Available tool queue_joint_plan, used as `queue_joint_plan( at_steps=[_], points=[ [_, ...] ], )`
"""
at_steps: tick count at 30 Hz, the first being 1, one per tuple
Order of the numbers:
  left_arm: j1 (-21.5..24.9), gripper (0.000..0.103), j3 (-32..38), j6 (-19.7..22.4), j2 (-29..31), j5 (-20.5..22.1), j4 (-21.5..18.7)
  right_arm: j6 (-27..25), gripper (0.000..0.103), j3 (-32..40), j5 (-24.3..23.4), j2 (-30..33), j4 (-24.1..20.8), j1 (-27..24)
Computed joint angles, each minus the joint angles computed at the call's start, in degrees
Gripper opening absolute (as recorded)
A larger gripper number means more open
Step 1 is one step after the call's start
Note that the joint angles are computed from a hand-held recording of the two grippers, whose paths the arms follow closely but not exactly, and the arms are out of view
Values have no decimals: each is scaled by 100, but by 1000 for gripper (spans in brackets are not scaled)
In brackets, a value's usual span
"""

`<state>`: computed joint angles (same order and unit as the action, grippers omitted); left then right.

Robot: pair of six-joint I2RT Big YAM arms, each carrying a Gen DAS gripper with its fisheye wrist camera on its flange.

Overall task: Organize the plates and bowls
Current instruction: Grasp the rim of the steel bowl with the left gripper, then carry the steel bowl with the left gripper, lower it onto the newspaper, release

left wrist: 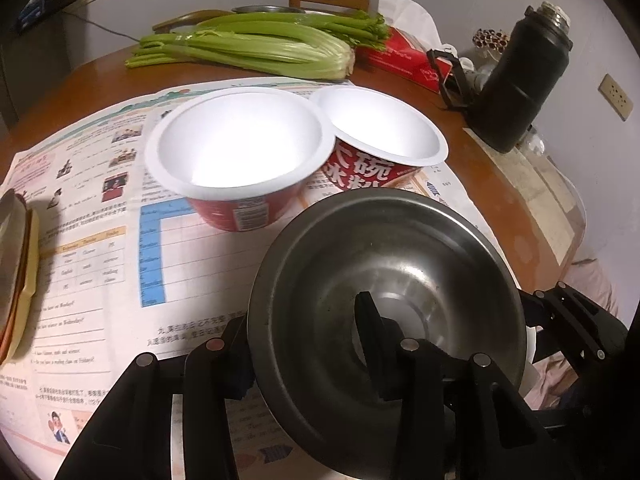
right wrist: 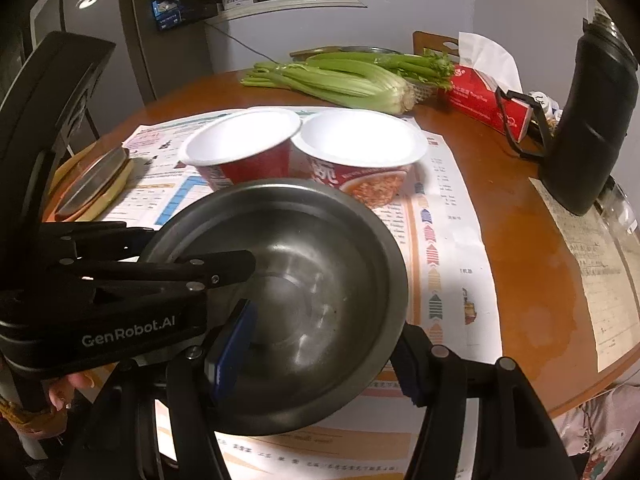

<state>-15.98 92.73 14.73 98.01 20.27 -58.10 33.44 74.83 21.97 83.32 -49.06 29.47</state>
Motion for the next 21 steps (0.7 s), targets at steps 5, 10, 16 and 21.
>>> queue_joint_plan(
  at_steps=[5,10,16,21],
  points=[
    [147,45,-89,-29,-151,75,41,-40,64,154,58,45,-17,110],
    [381,45,-214,11,-347,146,126,-119,64,416,119,172,-45,277],
    [735,45,-299,0,-467,205,161,-249,64,799,99,448,-17,485],
    [969,45,-369,45,-520,233,189,-291,64,1020,36,666,12,598]
  ],
)
